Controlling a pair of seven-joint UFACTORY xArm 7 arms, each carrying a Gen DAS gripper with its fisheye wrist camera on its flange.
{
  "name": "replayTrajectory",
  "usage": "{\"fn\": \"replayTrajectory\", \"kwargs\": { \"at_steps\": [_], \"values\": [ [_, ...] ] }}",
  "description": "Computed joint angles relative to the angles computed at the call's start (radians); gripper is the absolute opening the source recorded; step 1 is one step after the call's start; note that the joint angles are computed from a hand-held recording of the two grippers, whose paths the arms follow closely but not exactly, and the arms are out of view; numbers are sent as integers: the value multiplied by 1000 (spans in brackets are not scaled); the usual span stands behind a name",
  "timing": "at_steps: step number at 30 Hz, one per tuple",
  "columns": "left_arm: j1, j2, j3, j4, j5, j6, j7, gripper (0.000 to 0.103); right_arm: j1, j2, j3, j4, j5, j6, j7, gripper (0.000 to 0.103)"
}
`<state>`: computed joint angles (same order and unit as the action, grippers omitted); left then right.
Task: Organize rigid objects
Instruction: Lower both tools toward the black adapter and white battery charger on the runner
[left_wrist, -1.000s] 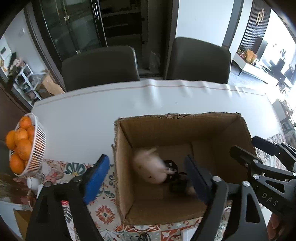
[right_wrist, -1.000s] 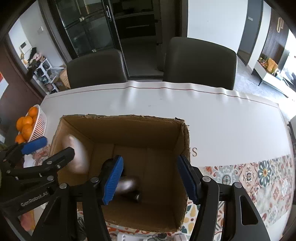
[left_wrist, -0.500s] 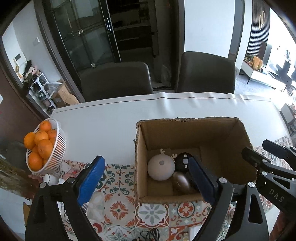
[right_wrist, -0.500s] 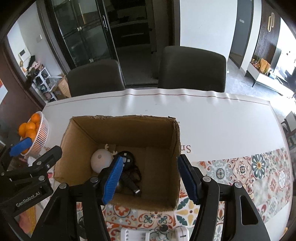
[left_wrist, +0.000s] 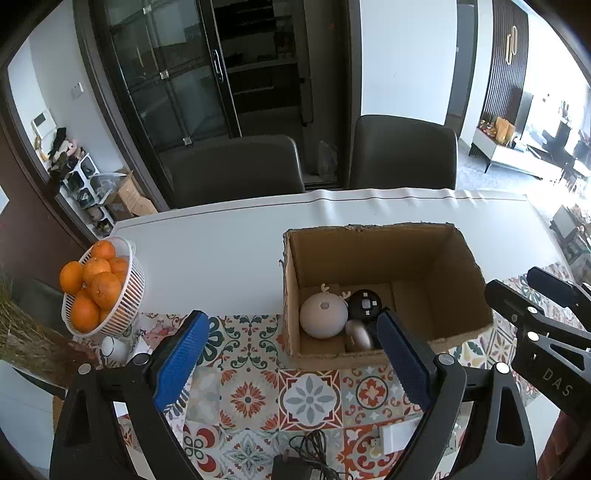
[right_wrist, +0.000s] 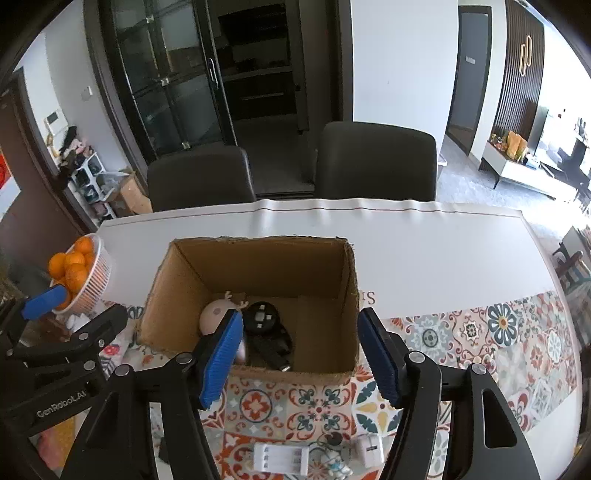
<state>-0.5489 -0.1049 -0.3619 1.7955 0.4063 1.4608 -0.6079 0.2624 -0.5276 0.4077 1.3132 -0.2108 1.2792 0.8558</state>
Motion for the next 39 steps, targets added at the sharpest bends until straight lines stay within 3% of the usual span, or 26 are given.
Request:
{"fn": "replayTrajectory", "kwargs": {
  "at_steps": [14, 24, 39],
  "values": [
    [83, -213, -27, -198, -120, -23, 20, 95, 18, -35, 84, 14, -18, 42, 50, 73],
    [135, -313, -53, -300, -203, -6, 29, 95, 53, -68, 92, -39, 41, 37, 73, 73],
    [139, -407, -44, -462, -342, 20, 31, 95, 125, -106, 75, -162, 151, 32, 100, 73]
  ]
}}
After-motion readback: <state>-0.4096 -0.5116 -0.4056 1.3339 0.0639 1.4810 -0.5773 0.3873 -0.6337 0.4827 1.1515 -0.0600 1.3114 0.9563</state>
